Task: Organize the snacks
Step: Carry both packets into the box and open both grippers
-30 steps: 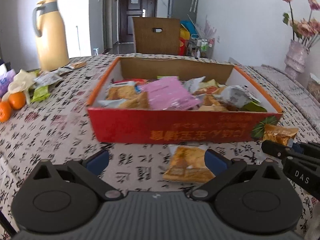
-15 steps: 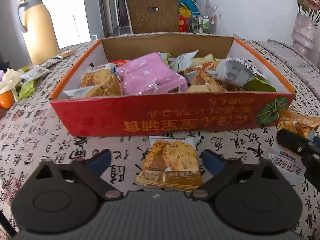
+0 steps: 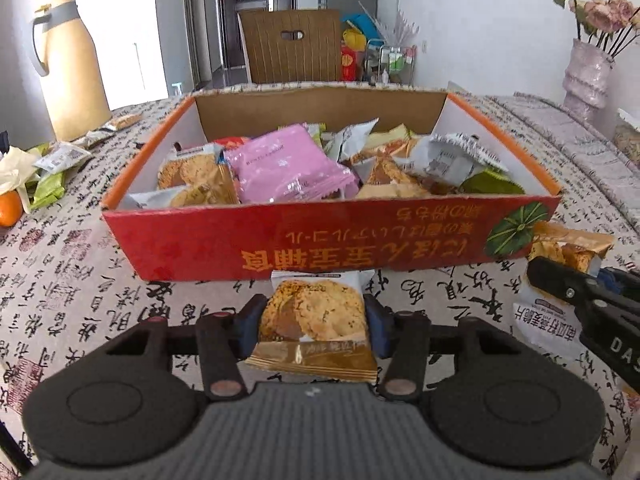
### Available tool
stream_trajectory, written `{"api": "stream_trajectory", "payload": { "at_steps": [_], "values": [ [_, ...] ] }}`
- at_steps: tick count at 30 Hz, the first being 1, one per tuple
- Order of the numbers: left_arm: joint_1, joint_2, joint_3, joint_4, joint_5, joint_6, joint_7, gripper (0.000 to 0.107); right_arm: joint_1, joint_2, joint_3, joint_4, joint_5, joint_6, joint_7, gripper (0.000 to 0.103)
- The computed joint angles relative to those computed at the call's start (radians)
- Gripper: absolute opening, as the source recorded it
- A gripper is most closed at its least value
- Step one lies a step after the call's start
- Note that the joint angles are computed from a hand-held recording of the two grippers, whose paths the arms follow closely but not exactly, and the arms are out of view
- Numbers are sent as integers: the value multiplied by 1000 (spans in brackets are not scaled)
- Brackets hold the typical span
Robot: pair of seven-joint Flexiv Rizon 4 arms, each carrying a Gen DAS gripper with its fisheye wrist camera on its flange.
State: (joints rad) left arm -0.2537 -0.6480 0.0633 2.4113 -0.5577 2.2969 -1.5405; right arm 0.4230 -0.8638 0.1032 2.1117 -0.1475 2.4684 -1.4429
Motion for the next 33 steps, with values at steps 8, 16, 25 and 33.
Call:
{"api": "stream_trajectory", "payload": {
  "at_steps": [8, 16, 25, 33],
  "values": [
    [11, 39, -3, 40, 32, 88, -23, 52, 14, 22, -1, 23, 23, 44, -29, 16],
    [29, 76, -8, 58, 35, 144, -21, 52, 37, 51, -1, 25, 51, 67, -53, 16],
    [61, 95, -10, 44, 32, 168, -5, 52, 65, 70, -5, -17, 68, 52, -70, 16],
    [87, 95, -10, -2, 24, 163, 18, 52, 77, 71, -7, -82, 57, 6, -68, 16]
  ]
}}
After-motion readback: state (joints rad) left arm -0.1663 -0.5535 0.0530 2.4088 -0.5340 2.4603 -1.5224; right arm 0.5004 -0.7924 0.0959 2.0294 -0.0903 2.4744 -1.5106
